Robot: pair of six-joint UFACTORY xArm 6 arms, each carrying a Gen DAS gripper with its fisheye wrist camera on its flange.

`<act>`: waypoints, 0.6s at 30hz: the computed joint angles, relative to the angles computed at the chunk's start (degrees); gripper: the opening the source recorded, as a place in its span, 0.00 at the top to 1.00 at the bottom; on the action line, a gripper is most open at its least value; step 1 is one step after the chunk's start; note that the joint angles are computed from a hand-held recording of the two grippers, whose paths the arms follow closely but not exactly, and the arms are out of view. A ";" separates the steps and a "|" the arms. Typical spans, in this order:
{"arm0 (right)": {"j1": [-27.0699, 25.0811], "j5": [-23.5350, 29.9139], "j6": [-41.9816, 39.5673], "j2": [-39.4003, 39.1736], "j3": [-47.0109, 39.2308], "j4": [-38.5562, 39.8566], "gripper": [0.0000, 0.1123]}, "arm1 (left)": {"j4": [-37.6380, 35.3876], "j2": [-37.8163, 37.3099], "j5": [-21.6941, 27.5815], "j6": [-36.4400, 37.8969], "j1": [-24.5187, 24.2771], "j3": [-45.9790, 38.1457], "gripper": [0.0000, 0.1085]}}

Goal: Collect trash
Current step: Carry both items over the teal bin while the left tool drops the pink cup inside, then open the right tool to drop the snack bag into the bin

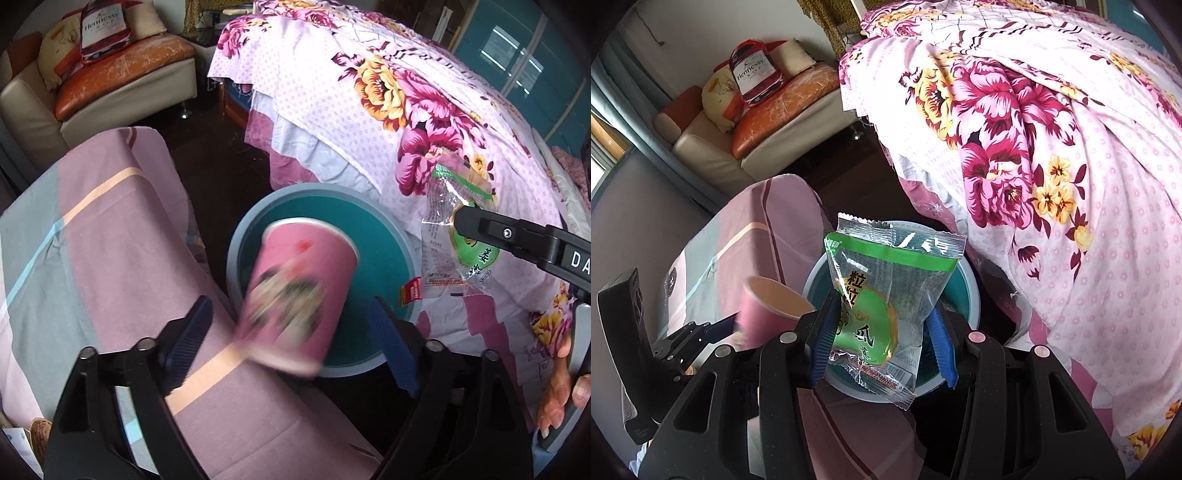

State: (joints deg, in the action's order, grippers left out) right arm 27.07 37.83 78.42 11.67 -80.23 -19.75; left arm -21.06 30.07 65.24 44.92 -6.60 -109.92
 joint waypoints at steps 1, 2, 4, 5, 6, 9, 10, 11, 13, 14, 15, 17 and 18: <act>-0.02 0.10 -0.48 0.43 -0.38 0.44 0.60 | 0.40 -0.49 -1.03 0.15 0.11 0.96 0.18; -0.01 0.17 -0.63 0.62 -0.58 0.61 0.60 | 0.64 -0.41 -0.83 0.03 0.24 0.87 0.18; 0.01 0.36 -1.17 1.21 -1.22 1.11 0.60 | 0.75 0.13 0.24 -0.34 0.70 0.07 0.18; 0.07 0.53 -1.46 1.58 -1.69 1.29 0.60 | 0.87 0.21 0.47 -0.58 0.95 0.01 0.18; 0.19 0.75 -1.68 1.91 -2.15 1.36 0.60 | 0.92 0.29 0.68 -0.73 1.17 -0.08 0.18; 0.35 1.31 -2.31 2.57 -3.10 1.69 0.60 | 0.62 0.35 1.16 -0.64 1.93 -0.25 0.18; 0.42 1.69 -2.75 2.99 -3.73 1.96 0.60 | 0.61 0.34 1.21 -0.60 2.06 -0.28 0.18; 0.51 1.96 -2.90 3.24 -4.17 2.02 0.60 | 0.59 0.32 1.27 -0.57 2.26 -0.31 0.18; 0.64 2.58 -3.22 3.67 -4.97 2.03 0.60 | 0.53 0.29 1.33 -0.52 2.59 -0.38 0.18; 0.74 2.97 -3.37 3.98 -5.54 2.08 0.60 | 0.49 0.29 1.35 -0.53 2.76 -0.42 0.18; 0.85 3.36 -3.46 4.26 -6.08 2.10 0.60 | 0.46 0.37 1.46 -0.59 2.90 -0.59 0.18; 1.08 4.25 -3.80 4.85 -7.20 2.09 0.60 | 0.34 0.67 2.01 -0.66 3.26 -1.16 0.18; 1.20 4.65 -3.95 5.14 -7.72 2.09 0.60 | 0.27 0.76 2.22 -0.67 3.41 -1.35 0.18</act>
